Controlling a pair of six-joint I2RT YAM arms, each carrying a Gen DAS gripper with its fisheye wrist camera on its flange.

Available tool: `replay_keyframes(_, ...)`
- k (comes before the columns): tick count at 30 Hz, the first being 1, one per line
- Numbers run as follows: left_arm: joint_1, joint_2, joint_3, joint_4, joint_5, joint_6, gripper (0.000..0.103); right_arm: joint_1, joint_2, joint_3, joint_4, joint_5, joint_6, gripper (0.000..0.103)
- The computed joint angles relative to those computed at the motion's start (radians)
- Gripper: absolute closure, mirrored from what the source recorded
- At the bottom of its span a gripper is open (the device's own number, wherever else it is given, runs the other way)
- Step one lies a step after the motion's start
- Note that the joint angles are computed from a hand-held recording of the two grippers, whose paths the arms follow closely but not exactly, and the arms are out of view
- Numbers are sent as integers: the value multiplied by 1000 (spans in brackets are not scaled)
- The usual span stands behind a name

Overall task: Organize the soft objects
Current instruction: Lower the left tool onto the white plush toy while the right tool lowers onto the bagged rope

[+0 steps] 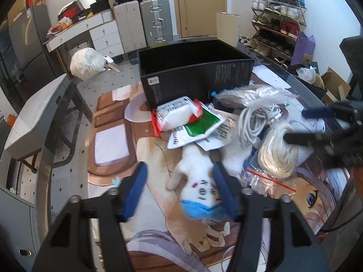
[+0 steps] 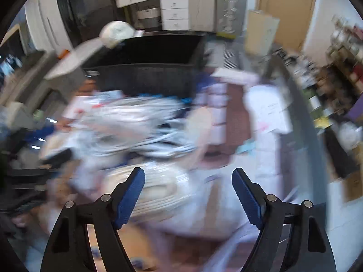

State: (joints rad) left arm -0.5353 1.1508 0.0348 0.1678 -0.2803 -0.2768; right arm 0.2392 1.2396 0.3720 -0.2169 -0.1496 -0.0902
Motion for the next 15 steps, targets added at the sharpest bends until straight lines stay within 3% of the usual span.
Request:
replay_keyframes(1, 4, 6, 3, 1, 14, 7, 58, 1, 3, 6, -39, -82, 9, 21)
replay_keyframes(3, 6, 1, 8, -10, 40, 16, 59, 24, -6, -10, -53, -142, 41, 21)
replay_keyframes(8, -20, -25, 3, -37, 25, -6, 59, 48, 43, -29, 40, -66, 164, 21)
replay_keyframes(11, -1, -39, -1, -40, 42, -2, 58, 64, 128, -6, 110, -10, 225, 14)
replay_keyframes(15, 7, -11, -7, -9, 52, 9, 49, 160, 157, 7, 135, 104, 196, 13)
